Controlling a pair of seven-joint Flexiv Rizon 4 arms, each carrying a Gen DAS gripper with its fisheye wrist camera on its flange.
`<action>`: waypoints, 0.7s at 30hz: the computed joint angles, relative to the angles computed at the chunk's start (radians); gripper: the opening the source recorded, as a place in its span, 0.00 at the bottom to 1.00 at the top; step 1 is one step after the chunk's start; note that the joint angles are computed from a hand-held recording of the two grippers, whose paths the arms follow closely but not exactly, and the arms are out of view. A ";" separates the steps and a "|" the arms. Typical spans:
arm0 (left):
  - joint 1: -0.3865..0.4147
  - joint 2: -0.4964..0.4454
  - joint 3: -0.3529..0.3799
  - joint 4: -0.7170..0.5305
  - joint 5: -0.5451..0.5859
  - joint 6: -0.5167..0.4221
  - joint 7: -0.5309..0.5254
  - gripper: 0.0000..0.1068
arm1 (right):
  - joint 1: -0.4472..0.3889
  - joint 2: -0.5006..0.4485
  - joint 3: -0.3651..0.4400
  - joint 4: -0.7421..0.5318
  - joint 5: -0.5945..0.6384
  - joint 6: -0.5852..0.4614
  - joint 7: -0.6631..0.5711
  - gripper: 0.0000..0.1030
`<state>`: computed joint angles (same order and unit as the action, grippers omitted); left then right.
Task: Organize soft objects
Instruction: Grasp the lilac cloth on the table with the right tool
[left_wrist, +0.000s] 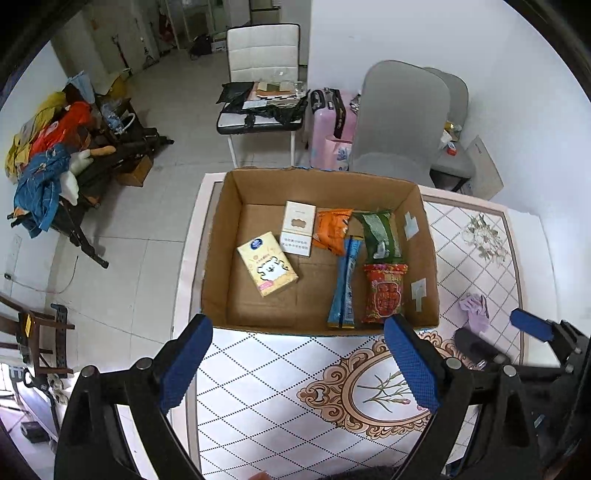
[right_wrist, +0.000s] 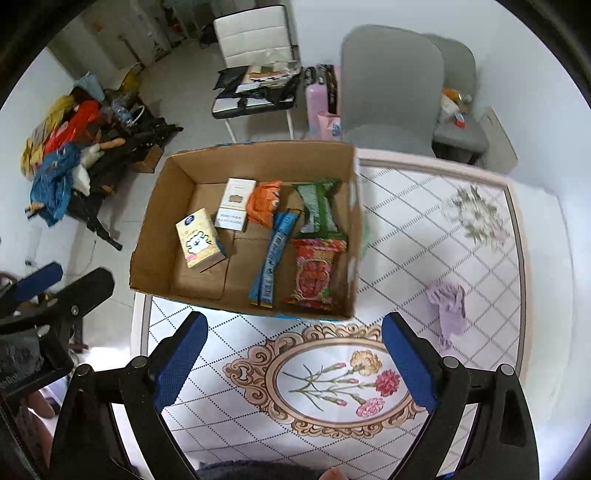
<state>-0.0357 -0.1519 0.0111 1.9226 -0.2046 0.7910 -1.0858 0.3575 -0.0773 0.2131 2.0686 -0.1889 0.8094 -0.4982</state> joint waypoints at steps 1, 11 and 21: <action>-0.004 -0.002 -0.002 0.002 0.004 -0.006 -0.007 0.89 | -0.010 0.013 -0.003 0.018 0.017 0.002 0.001 0.94; -0.076 -0.134 -0.012 -0.035 0.141 0.016 -0.169 0.89 | -0.192 -0.009 -0.103 0.192 0.164 -0.023 -0.040 0.94; -0.130 -0.263 -0.006 -0.111 0.231 -0.016 -0.273 0.89 | -0.315 -0.289 -0.086 0.116 0.420 0.033 -0.260 0.92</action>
